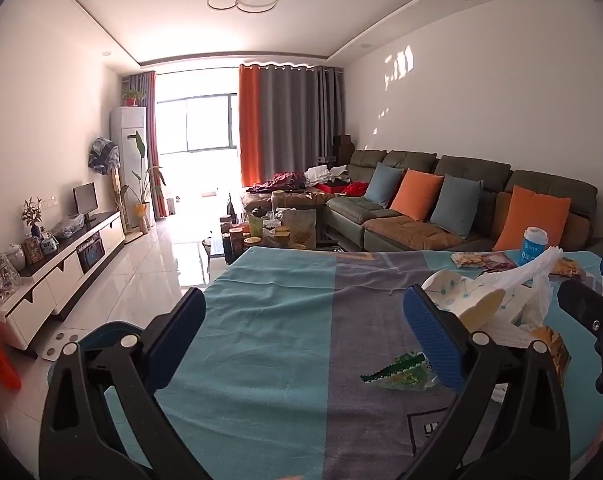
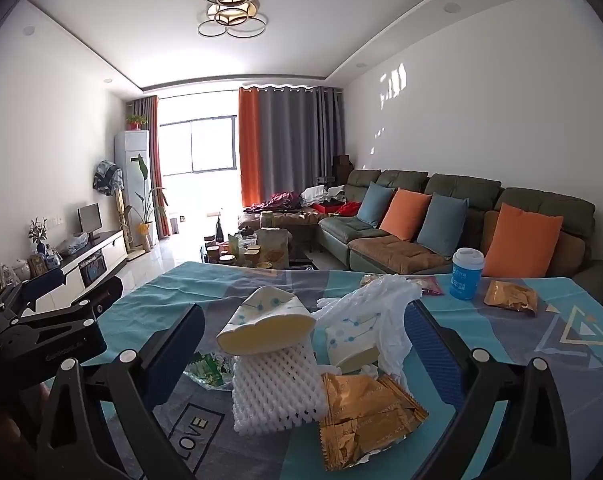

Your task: Collect trash

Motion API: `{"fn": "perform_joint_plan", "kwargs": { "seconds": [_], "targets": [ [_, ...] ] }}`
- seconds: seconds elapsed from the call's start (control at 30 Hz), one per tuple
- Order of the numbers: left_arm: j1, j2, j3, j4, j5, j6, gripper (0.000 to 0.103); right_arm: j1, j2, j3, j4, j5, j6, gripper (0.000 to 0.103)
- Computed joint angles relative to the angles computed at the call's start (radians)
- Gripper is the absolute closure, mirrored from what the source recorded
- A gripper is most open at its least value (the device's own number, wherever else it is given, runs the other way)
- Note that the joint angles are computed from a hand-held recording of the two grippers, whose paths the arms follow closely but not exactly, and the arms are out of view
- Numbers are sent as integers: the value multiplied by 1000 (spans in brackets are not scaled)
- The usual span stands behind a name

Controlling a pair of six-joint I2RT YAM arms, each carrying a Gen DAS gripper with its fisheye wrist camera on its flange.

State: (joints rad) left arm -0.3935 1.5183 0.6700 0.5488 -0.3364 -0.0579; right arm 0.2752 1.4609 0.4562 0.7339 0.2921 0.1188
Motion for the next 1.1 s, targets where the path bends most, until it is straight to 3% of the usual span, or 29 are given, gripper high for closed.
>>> {"fn": "perform_joint_plan", "kwargs": {
  "seconds": [1.1],
  "targets": [
    [-4, -39, -55, 64, -2, 0, 6, 11, -2, -22, 39, 13, 0, 7]
  ]
}}
